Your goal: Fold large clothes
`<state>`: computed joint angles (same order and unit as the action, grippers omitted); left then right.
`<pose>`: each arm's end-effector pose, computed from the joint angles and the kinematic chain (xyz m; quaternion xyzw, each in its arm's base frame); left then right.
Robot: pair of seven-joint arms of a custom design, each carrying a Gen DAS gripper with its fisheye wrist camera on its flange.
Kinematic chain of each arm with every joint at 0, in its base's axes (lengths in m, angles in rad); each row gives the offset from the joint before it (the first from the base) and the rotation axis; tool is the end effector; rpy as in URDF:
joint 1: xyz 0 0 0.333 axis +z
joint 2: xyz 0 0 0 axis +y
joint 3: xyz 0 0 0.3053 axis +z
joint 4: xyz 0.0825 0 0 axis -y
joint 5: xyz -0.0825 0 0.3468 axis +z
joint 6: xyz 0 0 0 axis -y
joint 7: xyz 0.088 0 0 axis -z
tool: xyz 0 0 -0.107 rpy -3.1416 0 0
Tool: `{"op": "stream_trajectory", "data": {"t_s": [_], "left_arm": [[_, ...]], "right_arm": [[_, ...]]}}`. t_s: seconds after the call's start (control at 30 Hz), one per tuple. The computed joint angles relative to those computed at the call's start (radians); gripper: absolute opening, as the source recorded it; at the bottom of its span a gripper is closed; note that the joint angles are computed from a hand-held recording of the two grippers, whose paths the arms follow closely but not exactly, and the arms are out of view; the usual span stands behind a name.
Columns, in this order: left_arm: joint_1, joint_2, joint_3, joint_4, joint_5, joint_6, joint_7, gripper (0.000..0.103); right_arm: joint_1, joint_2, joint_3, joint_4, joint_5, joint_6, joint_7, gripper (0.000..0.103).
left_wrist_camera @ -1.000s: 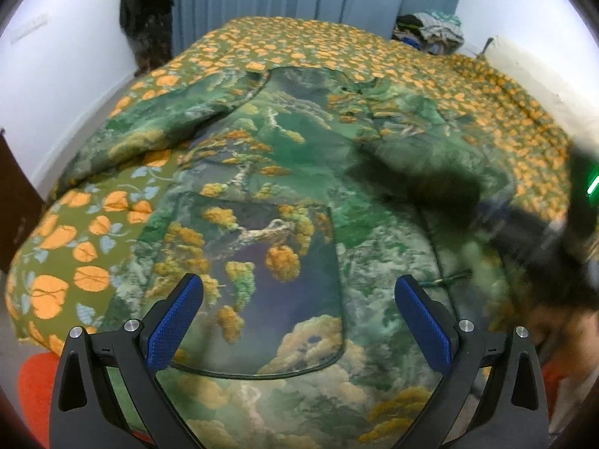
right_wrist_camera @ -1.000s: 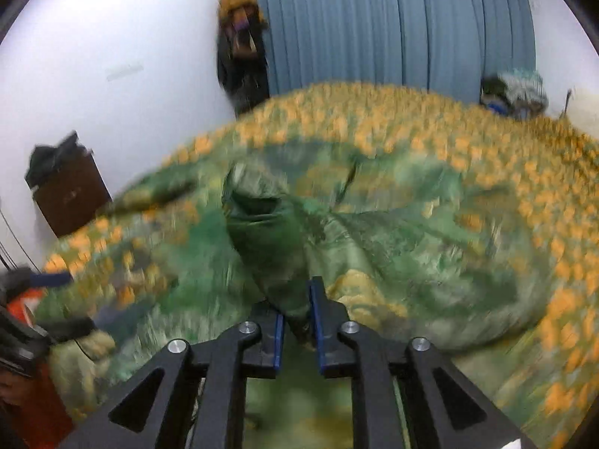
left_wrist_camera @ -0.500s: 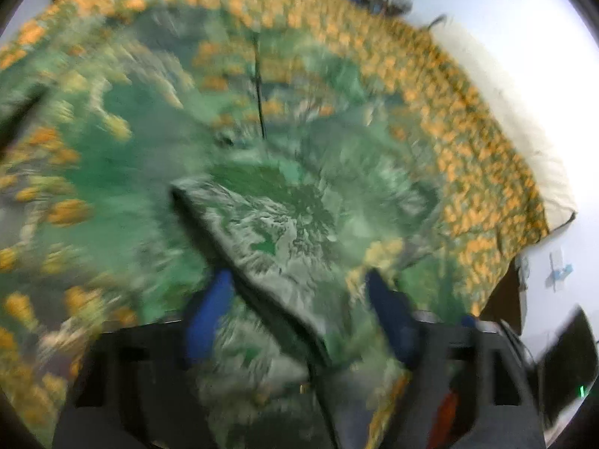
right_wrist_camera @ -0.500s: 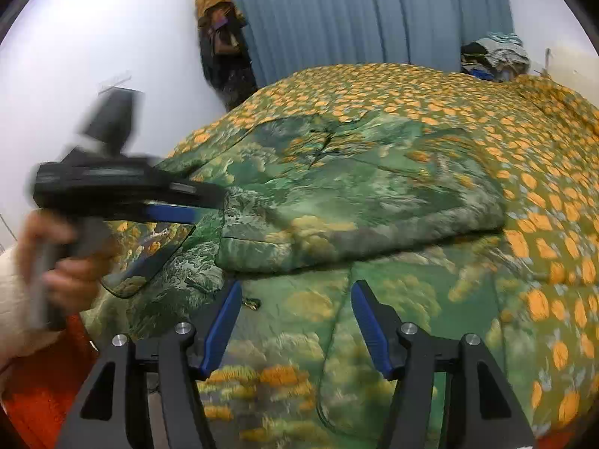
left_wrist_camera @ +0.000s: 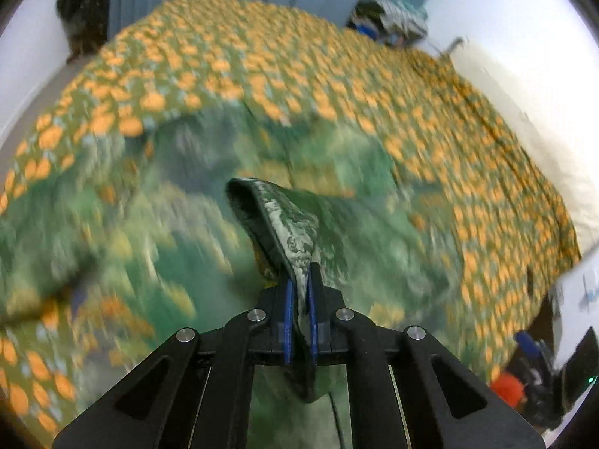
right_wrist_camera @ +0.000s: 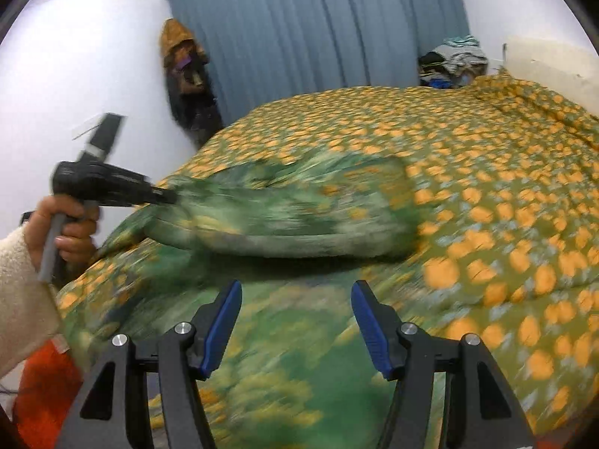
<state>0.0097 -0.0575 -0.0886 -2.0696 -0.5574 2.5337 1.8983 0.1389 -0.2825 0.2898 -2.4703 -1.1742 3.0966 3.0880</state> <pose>0.5413 -0.0378 0.5185 -0.6590 0.6789 -0.3163 0.0685 0.3623 0.2567 0.4665 -0.6605 0.6014 -0.2256 0.3888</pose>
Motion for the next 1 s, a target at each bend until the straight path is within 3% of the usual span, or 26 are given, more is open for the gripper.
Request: {"op": "stream_trajectory", "data": {"t_s": [0.1, 0.23, 0.27, 0.33, 0.4, 0.5, 0.6, 0.73, 0.77, 0.9, 1.0], "left_arm": [[0.013, 0.119, 0.004, 0.084, -0.002, 0.072, -0.018, 0.005], [0.043, 0.214, -0.002, 0.112, 0.008, 0.088, -0.064, 0.005], [0.05, 0.223, -0.007, 0.098, -0.005, 0.096, -0.059, 0.005], [0.054, 0.232, -0.013, 0.076, 0.005, 0.107, -0.056, 0.006], [0.05, 0.236, -0.015, 0.048, 0.033, 0.138, -0.058, 0.007], [0.052, 0.251, -0.028, 0.025, 0.029, 0.177, -0.041, 0.008], [0.041, 0.252, -0.034, -0.018, 0.056, 0.249, -0.017, 0.009], [0.054, 0.252, -0.06, -0.048, 0.005, 0.31, 0.051, 0.01], [0.065, 0.251, -0.067, -0.049, -0.024, 0.309, 0.076, 0.01], [0.089, 0.261, -0.09, -0.043, -0.144, 0.313, 0.167, 0.011], [0.08, 0.261, -0.084, -0.041, -0.16, 0.312, 0.172, 0.011]], "right_arm": [[0.021, 0.087, -0.081, 0.088, 0.105, -0.026, -0.172, 0.052], [0.121, 0.263, -0.197, 0.239, 0.559, -0.06, -0.648, 0.044], [0.125, 0.316, -0.2, 0.29, 0.651, -0.066, -0.742, 0.04], [0.096, 0.422, -0.147, 0.385, 0.912, -0.082, -1.016, 0.04], [0.082, 0.523, -0.12, 0.48, 0.993, -0.127, -1.138, 0.04], [0.106, 0.68, -0.136, 0.631, 1.043, -0.308, -1.173, 0.038], [0.129, 0.715, -0.161, 0.631, 1.063, -0.279, -1.155, 0.037], [0.115, 0.713, -0.139, 0.723, 1.107, -0.434, -1.218, 0.037], [0.109, 0.721, -0.139, 0.761, 1.123, -0.444, -1.234, 0.038], [0.13, 0.737, -0.182, 0.834, 1.116, -0.351, -1.199, 0.038], [0.123, 0.872, -0.174, 1.013, 1.139, -0.44, -1.195, 0.038]]}}
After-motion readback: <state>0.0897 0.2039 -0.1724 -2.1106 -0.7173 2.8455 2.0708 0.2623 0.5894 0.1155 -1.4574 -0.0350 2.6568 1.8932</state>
